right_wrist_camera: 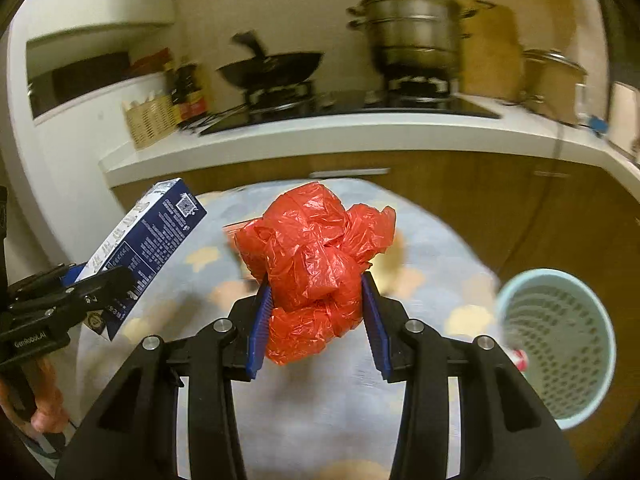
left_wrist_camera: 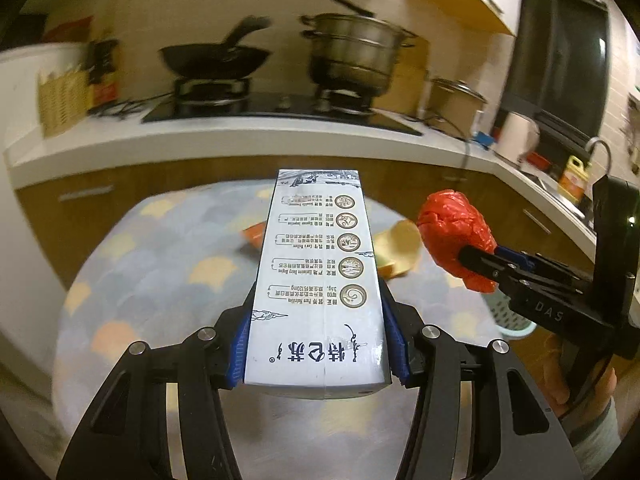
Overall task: Collect trash
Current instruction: 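Carry the milk carton with the left gripper while the right carries the red bag to the basket, then open the left gripper over the basket while the right releases the red bag into it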
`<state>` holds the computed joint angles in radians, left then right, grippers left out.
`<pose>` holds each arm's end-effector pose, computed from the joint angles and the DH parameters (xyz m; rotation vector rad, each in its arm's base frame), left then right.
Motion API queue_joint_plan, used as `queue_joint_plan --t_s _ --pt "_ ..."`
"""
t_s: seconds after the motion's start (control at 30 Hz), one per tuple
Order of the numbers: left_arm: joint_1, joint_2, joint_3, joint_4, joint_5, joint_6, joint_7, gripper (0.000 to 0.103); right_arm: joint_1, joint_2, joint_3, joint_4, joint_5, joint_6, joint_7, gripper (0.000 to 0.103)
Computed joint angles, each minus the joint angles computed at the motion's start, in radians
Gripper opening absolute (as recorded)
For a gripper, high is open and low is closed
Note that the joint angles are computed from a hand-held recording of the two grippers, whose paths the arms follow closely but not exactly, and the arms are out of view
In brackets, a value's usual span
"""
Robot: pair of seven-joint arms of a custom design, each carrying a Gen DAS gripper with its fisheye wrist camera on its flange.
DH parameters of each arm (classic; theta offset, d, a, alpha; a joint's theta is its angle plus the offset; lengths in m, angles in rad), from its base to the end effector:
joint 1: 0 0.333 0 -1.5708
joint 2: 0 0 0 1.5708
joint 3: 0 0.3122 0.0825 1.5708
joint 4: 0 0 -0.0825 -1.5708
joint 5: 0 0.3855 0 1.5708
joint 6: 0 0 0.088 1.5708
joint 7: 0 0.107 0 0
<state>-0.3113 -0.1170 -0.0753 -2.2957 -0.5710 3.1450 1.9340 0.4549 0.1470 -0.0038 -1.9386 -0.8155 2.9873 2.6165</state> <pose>0.5169 -0.1601 0.5006 -1.5660 1.8804 -1.1264 0.5455 0.3214 0.4951 -1.7161 1.4649 -0.6107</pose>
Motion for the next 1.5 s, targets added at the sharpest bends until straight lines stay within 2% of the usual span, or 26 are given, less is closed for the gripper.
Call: queue_joint_plan --t_s 0.07,0.1,0.17,0.3,0.37,0.47,0.5,0.57,0.67,0.7,0.8,0.93,1.03,1.1,1.17,1.33,1.37,1.4,1.43,1.5 --pt "-0.014 0.01 -0.008 0.017 0.004 0.0 0.011 0.051 -0.005 -0.041 -0.025 -0.04 -0.063 0.001 0.068 0.039" --pt "-0.033 0.017 -0.007 0.029 -0.017 0.004 0.04 0.051 -0.016 -0.061 -0.028 -0.058 -0.095 -0.005 0.099 0.039" --pt "-0.028 0.025 -0.03 0.042 0.003 0.005 0.033 0.051 -0.048 -0.085 -0.021 -0.084 -0.129 -0.006 0.135 0.039" --pt "0.015 0.062 -0.097 0.084 0.159 -0.012 -0.077 0.051 -0.118 -0.154 -0.007 -0.158 -0.249 0.006 0.264 0.039" --pt "0.026 0.087 -0.118 0.122 0.228 -0.046 -0.119 0.051 -0.159 -0.186 0.003 -0.194 -0.288 0.005 0.321 0.039" --pt "0.04 0.131 -0.144 0.199 0.422 -0.088 -0.25 0.051 -0.221 -0.229 0.022 -0.24 -0.352 -0.003 0.398 0.039" --pt "0.037 0.147 -0.149 0.23 0.481 -0.105 -0.29 0.051 -0.239 -0.237 0.031 -0.248 -0.362 -0.007 0.413 0.039" --pt "0.028 0.195 -0.166 0.3 0.511 -0.137 -0.309 0.052 -0.283 -0.26 0.042 -0.276 -0.385 -0.015 0.457 0.039" --pt "-0.007 0.282 -0.148 0.406 0.618 -0.18 -0.427 0.052 -0.341 -0.282 0.054 -0.312 -0.399 -0.013 0.499 0.039" --pt "-0.011 0.323 -0.158 0.453 0.616 -0.199 -0.438 0.052 -0.355 -0.287 0.059 -0.321 -0.399 -0.014 0.505 0.039" --pt "-0.022 0.418 -0.186 0.553 0.601 -0.224 -0.444 0.052 -0.392 -0.298 0.059 -0.359 -0.377 -0.012 0.495 0.039" --pt "-0.099 0.537 -0.143 0.693 0.66 -0.283 -0.54 0.052 -0.423 -0.296 0.063 -0.381 -0.357 -0.027 0.471 0.039" --pt "-0.09 0.613 -0.179 0.782 0.63 -0.324 -0.526 0.052 -0.421 -0.276 0.052 -0.387 -0.255 -0.047 0.378 0.039" --pt "-0.106 0.651 -0.172 0.827 0.634 -0.352 -0.536 0.052 -0.416 -0.255 0.044 -0.387 -0.181 -0.058 0.307 0.041" --pt "-0.141 0.685 -0.141 0.873 0.664 -0.381 -0.571 0.052 -0.406 -0.233 0.039 -0.379 -0.103 -0.079 0.227 0.042" --pt "-0.144 0.744 -0.157 0.946 0.664 -0.428 -0.563 0.052 -0.384 -0.182 0.017 -0.367 0.054 -0.108 0.09 0.044" --pt "-0.145 0.755 -0.16 0.96 0.661 -0.436 -0.56 0.053 -0.381 -0.177 0.012 -0.368 0.084 -0.104 0.065 0.05" --pt "-0.137 0.767 -0.173 0.973 0.648 -0.453 -0.546 0.06 -0.377 -0.172 0.006 -0.37 0.136 -0.098 0.023 0.059" --pt "-0.132 0.777 -0.181 0.988 0.637 -0.47 -0.535 0.064 -0.374 -0.168 0.004 -0.365 0.163 -0.107 0.002 0.061" --pt "-0.117 0.782 -0.199 0.989 0.609 -0.476 -0.512 0.066 -0.373 -0.167 0.0 -0.362 0.159 -0.119 0.004 0.062"
